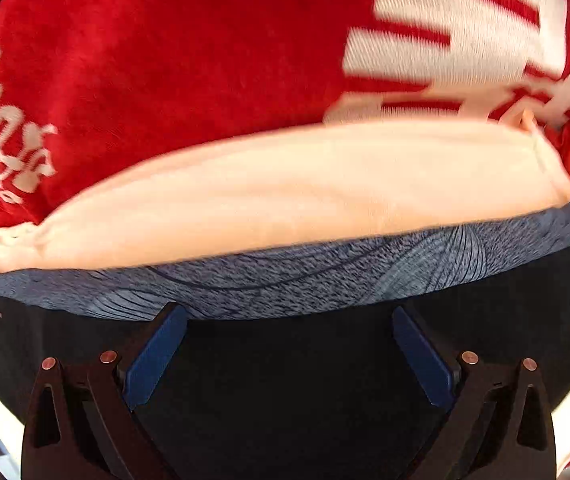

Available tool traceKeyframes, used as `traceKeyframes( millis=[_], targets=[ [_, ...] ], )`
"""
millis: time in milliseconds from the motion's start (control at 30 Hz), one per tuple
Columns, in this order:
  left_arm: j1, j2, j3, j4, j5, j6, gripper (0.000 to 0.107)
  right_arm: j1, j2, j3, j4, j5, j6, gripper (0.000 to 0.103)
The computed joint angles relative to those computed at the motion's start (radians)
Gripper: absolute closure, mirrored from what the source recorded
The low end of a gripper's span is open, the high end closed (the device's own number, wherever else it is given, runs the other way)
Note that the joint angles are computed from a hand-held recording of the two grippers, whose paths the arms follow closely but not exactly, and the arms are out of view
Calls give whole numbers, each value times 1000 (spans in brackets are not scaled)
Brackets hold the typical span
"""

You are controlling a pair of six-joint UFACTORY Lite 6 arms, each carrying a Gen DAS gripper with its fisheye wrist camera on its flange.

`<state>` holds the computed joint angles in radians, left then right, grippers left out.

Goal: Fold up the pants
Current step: 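Smooth the folded trousers with both grippers along the grey band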

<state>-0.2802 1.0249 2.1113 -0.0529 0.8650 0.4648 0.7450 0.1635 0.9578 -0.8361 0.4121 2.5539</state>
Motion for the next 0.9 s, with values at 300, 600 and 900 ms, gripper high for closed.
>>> traceKeyframes(
  millis=[300,600,900],
  targets=[
    [47,-61,-125,-84,-101,102,4,-213,98,14,176,-12,-358,78],
    [65,-131,-247,-107,-151,139,4,-212,36,81,346,356,-508,63],
    [43,-149,-272,-95,-164,110,4,109,91,186,400,351,-309,43]
  ],
)
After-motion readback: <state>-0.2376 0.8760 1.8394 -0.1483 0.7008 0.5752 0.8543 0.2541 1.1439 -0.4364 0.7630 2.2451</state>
